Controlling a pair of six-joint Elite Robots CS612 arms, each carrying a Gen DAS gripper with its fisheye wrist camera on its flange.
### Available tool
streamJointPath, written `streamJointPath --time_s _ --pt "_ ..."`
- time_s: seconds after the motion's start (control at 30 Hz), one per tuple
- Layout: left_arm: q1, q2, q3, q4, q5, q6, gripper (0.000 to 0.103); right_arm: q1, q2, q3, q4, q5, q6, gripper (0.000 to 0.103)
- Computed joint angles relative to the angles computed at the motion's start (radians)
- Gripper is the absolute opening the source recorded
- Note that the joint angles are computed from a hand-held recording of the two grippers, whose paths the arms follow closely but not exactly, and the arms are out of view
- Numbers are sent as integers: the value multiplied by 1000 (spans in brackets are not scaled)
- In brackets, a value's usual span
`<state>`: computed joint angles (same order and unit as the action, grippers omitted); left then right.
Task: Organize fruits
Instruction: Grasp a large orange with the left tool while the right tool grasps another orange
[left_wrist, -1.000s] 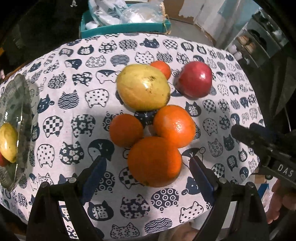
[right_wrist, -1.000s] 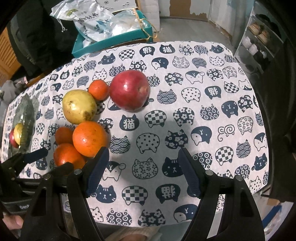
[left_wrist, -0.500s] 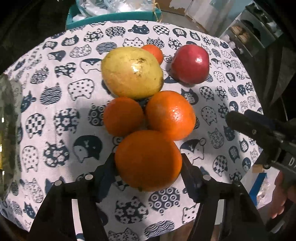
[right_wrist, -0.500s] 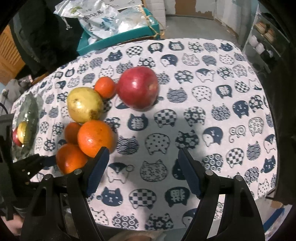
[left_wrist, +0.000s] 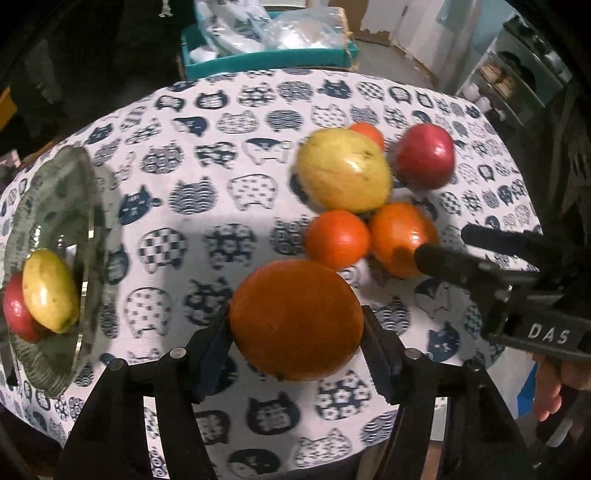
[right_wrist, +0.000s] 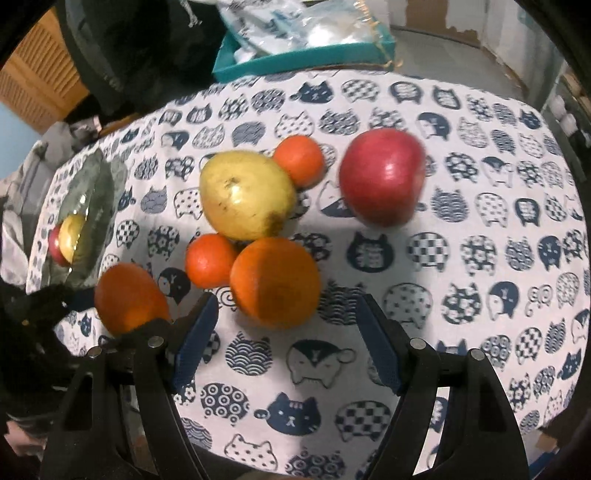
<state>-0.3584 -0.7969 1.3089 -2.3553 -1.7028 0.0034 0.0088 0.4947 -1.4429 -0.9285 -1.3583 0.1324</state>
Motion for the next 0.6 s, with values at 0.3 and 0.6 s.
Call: streamJointPath --time_s 0.3,0.6 --pt "14 6 -4 -18 40 -8 68 12 2 45 6 -7 -31 77" --pt "25 7 -5 -24 32 -7 68 23 11 51 -26 -37 -45 62"
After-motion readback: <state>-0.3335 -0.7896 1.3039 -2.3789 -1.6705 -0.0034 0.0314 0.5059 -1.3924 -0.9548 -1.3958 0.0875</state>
